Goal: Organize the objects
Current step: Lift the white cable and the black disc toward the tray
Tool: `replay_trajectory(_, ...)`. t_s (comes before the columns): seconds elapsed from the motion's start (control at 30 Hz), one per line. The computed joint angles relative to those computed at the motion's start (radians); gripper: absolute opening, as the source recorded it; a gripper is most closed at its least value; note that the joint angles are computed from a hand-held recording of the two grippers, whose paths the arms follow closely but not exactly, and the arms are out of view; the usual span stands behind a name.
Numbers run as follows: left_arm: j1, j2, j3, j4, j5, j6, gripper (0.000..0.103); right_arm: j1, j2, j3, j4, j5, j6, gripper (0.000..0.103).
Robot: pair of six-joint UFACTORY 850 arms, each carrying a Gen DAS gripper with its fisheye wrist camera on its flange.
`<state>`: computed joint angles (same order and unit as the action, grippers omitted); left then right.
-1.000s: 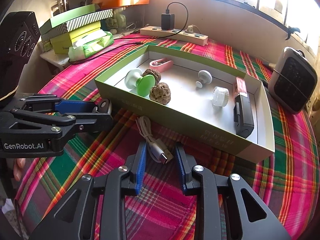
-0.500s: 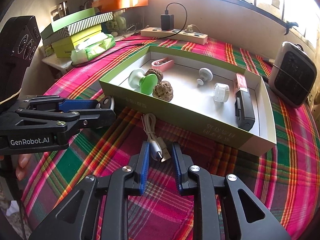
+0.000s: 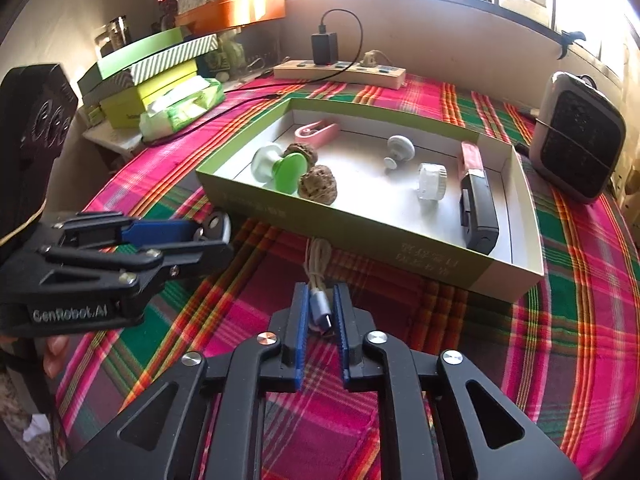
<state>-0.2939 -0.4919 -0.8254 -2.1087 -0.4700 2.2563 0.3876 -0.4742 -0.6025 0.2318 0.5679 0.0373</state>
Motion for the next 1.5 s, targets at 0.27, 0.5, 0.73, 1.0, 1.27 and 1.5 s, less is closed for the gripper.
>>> replay_trajectory(0.27,-0.001,-0.004,-0.001,-0.004,-0.001,0.004,0.044,0.024,-0.030,-0.044,0.106,-0.035,-0.129,0.032)
replay_trajectory(0.5,-0.002,-0.004,-0.001,-0.009,0.002,0.012,0.044,0.030,-0.032,-0.044,0.135,-0.028,-0.146,0.019)
replay_trajectory(0.73,-0.006,0.001,0.002,-0.013,0.002,0.018,0.044,0.020,-0.023,-0.031,0.080,-0.017,-0.077,0.019)
replay_trajectory(1.0,-0.015,0.017,0.010,-0.030,0.006,0.040,0.044,0.020,-0.002,-0.010,0.061,0.003,-0.034,0.019)
replay_trajectory(1.27,-0.022,0.047,0.023,-0.048,-0.007,0.064,0.044,0.015,0.041,0.021,0.072,0.032,-0.026,0.019)
replay_trajectory(1.5,-0.029,0.058,0.010,-0.048,-0.014,0.060,0.044,-0.007,0.071,0.035,0.072,0.043,-0.020,0.019)
